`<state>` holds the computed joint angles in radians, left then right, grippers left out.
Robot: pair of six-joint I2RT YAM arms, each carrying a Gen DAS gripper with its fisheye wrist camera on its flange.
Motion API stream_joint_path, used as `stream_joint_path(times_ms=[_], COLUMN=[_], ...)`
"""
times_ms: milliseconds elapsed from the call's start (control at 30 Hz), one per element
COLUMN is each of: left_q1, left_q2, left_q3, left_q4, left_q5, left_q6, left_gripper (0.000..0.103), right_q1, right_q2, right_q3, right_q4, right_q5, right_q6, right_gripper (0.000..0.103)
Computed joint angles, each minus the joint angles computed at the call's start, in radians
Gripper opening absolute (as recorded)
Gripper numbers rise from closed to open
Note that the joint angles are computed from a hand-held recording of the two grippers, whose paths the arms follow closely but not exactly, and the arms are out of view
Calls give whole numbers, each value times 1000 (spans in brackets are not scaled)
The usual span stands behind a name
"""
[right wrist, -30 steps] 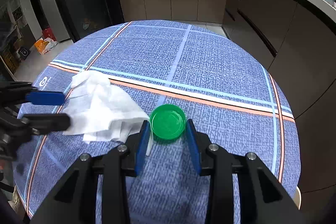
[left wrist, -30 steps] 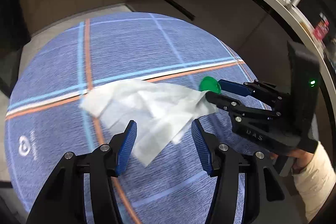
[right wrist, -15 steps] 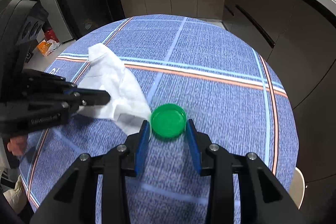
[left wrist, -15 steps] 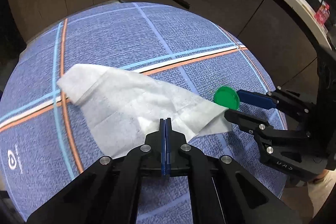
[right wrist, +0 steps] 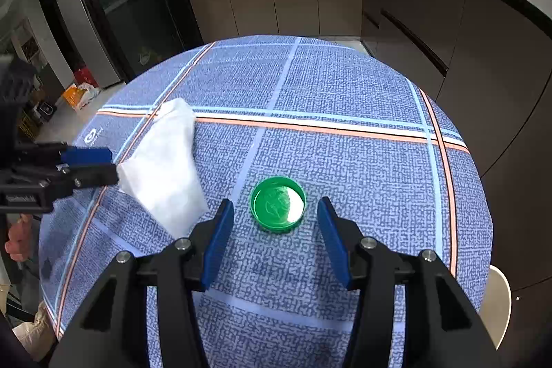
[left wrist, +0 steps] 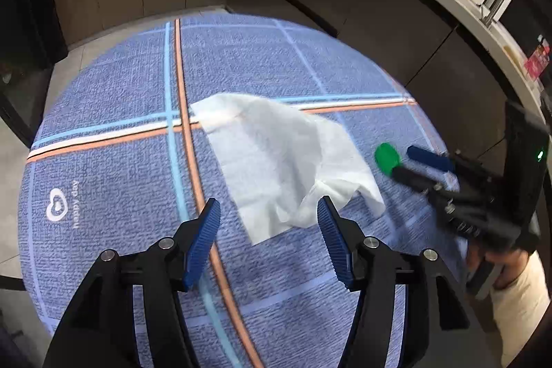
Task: Collect trash
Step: 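Grasp the white napkin with the left tool while the right tool grasps the green cap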
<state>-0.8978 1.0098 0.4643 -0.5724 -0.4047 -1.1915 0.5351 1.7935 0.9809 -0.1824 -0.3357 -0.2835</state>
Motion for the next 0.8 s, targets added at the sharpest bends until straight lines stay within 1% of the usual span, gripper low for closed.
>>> stream_joint_path(times_ms=[33,167,267,333,400,500,533,567,600,633,667,700,733,800], left_q1=[-11,53,110,114,129,161,170,173,182,194,202,211,215,210], left_q2=[-21,2,31,69,141,206,235,255,276,291,300,313,319,304], left_q3=[1,19,32,64,105,129,140,147,153,152,152,152,152,140], left_q4=[-15,47,114,119,127,144,146,146,151,164,172,174,172,167], left_q5=[-2,34,73,67,64,88,94,98,108,130,148,169,179,167], left_q6=[-11,55,98,98,112,139,145,145,150,162,167,171,173,164], left_gripper=[57,58,66,71,72,72,70,69,57,37,27,4,2,1], right_q1=[7,30,41,44,50,61,65,66,71,75,77,79,79,83], right_q2=[3,7,18,21,17,26,25,24,21,17,16,15,13,2], right_q3=[0,-6,-2,-3,-15,-9,-13,-16,-24,-31,-31,-31,-30,-37], right_q4=[-1,7,11,17,32,42,49,53,64,73,72,69,65,59], right_q5=[11,47,75,79,85,93,98,102,113,126,129,129,129,132], right_q6=[-5,-4,-8,-6,2,10,14,15,17,17,18,18,13,6], right_gripper=[52,52,52,51,52,52,51,48,36,37,37,36,36,36])
